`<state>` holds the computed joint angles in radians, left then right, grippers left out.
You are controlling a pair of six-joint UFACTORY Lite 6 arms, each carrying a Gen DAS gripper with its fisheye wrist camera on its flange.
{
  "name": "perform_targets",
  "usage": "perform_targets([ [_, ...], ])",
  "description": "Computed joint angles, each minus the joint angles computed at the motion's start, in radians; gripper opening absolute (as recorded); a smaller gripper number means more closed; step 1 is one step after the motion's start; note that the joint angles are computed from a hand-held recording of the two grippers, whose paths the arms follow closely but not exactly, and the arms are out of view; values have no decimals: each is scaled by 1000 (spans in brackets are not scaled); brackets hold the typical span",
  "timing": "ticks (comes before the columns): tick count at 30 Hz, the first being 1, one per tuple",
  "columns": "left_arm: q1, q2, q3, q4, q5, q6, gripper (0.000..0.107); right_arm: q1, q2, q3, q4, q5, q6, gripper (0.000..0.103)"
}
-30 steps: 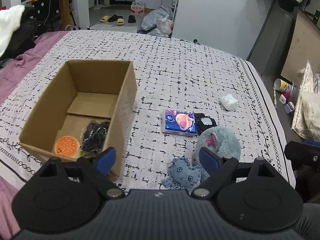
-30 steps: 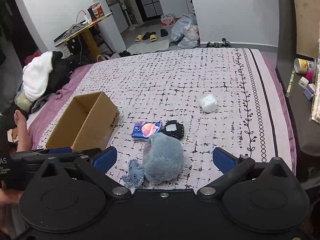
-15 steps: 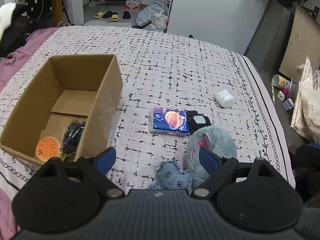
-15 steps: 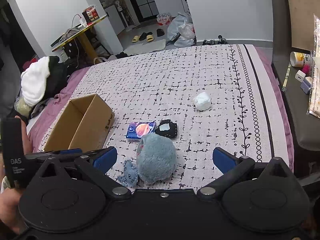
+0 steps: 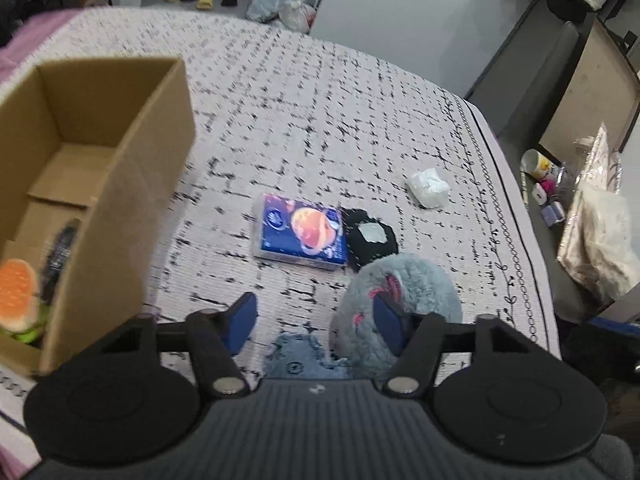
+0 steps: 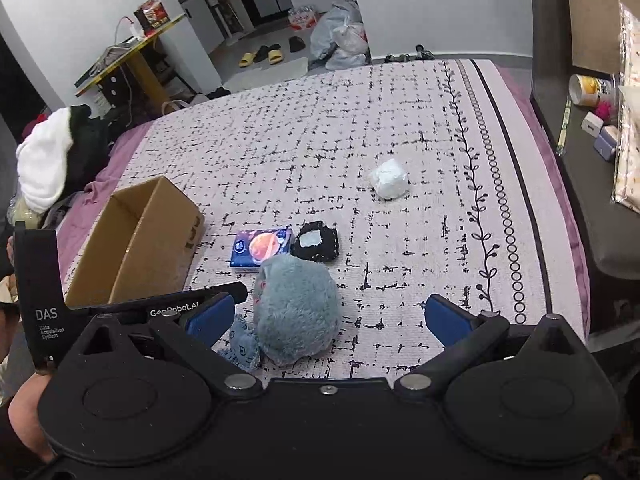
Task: Organize soft objects
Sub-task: 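Move the right tool to the grey-blue fluffy plush and grasp it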
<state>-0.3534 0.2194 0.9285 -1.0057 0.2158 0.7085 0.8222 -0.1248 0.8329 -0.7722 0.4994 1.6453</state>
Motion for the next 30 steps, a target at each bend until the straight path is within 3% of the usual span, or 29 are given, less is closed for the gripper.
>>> perform_targets([
  [4, 18, 82, 38, -191, 62, 198, 49, -15, 64, 6, -37, -39, 60, 96],
  [9, 33, 157, 67, -359, 111, 364, 47, -36, 111, 3, -90, -81, 152, 92],
  [14, 61, 196, 93, -422, 173, 421, 45, -59, 150, 17, -120, -122, 207, 91],
  [16, 85, 211, 93, -475, 232, 472, 25, -70, 176, 31, -141, -144, 231, 89],
  [18, 106, 220, 94, -505, 287, 492, 15, -82, 201, 43, -160, -170, 255, 86],
  [23, 114, 214, 85, -543, 324, 523, 12, -98, 246, 59, -202, -209, 313, 85],
  [27, 113, 211, 82, -546, 329, 518, 12, -119, 263, 44, -229, -261, 357, 76],
  [30, 109, 208, 84, -543, 329, 512, 12, -138, 277, 26, -253, -299, 399, 61],
])
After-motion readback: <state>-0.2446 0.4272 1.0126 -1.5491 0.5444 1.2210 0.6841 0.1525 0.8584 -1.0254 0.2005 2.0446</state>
